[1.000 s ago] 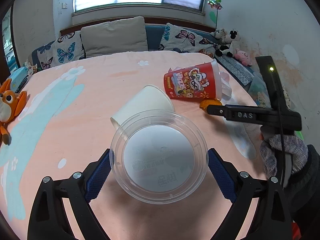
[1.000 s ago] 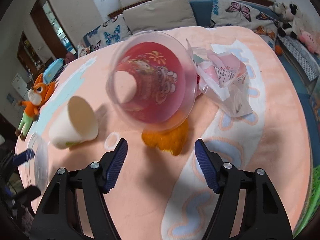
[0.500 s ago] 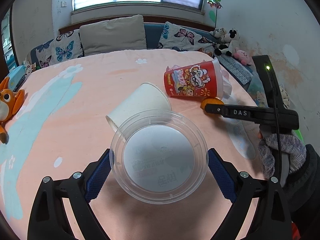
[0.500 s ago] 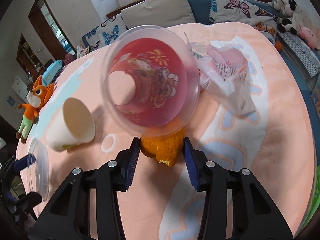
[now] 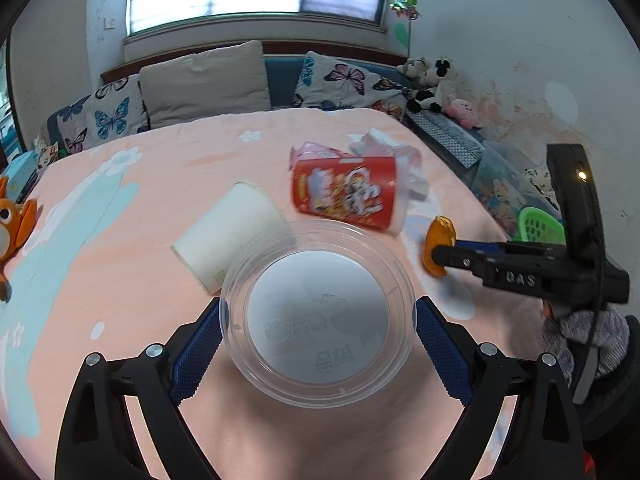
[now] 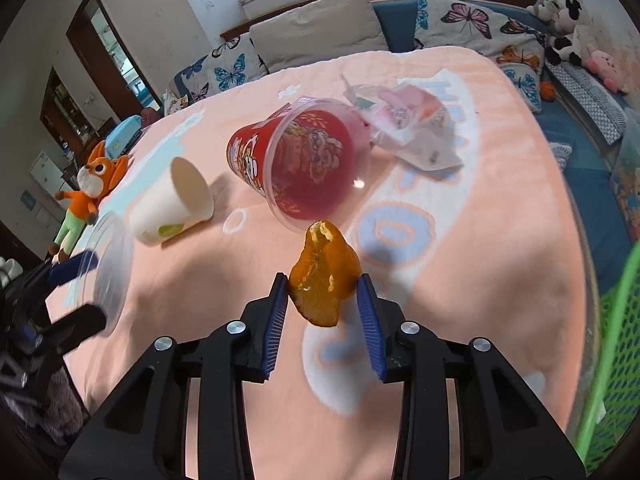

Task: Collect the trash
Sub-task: 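Carry both items to the green basket while the right gripper drops the orange peel inside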

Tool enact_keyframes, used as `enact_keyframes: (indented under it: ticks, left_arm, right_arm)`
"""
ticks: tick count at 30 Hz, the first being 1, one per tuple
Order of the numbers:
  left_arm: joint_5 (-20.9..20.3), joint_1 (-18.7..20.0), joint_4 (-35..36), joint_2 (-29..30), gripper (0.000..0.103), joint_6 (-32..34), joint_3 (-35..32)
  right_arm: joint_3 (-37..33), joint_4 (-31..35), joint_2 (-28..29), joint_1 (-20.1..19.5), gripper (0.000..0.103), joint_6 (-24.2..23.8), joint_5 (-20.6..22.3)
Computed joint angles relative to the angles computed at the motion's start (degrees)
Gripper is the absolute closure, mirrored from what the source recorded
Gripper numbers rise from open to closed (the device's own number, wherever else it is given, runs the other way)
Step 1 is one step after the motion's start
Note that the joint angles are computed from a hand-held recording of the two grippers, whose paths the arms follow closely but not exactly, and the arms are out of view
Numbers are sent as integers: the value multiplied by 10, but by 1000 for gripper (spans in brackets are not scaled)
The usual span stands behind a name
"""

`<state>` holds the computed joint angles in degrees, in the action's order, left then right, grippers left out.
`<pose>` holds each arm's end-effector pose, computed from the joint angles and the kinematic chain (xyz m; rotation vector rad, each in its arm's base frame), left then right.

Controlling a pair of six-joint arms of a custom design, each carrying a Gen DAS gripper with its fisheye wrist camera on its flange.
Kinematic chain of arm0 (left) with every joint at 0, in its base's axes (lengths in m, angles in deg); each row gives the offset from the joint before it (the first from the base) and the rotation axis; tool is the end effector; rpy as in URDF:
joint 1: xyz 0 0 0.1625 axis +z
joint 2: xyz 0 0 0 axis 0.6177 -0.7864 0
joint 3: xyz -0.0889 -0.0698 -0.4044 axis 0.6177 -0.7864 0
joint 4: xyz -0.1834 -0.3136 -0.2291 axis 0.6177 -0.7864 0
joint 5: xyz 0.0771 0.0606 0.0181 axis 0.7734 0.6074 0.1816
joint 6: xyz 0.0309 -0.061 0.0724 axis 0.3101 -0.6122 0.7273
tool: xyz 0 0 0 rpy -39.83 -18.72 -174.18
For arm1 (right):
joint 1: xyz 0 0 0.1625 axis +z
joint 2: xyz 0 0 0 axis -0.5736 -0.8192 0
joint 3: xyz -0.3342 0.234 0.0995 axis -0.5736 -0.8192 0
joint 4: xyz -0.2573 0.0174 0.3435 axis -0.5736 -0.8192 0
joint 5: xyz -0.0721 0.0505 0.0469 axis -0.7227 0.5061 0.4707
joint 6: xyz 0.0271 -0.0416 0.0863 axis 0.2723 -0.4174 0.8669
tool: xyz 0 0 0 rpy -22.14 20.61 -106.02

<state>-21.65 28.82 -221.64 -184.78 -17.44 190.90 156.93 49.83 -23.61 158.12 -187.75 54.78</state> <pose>0.0396 -0.3374 0.2501 1.0950 2.4751 -0.5730 0.2570 -0.2767 -0.0861 0.1062 -2.4792 0.9246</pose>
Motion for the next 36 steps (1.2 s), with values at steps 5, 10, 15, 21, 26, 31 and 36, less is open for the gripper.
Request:
enact_keyframes:
  ticks: [5,10,15,21,26,31,36]
  left_arm:
    - [0,-28,13,-16,13,-17,14]
    - [2,-46,24,-31,13,-23,22]
    - [4,-49,25,-36,13,-22,25]
    - [9,-39,21,-29,13,-20,19]
    - [6,-32,15,-20,13,-18,18]
    - [2,-35,16,-20,13,-17,22]
    - [4,-35,13,-14,13,-18,21]
  right_arm:
    - [19,1,-4,15,70,27,16]
    - [29,-6,-5,22,70,32,16]
    - [8,9,16,23,56,30,20]
    - [-8,24,35,19,46,23,28]
    - [-11,28,41,15,38,21,35]
    - [0,11,36,-1,36,21,23]
    - [-2,11,39,4,48,12,20]
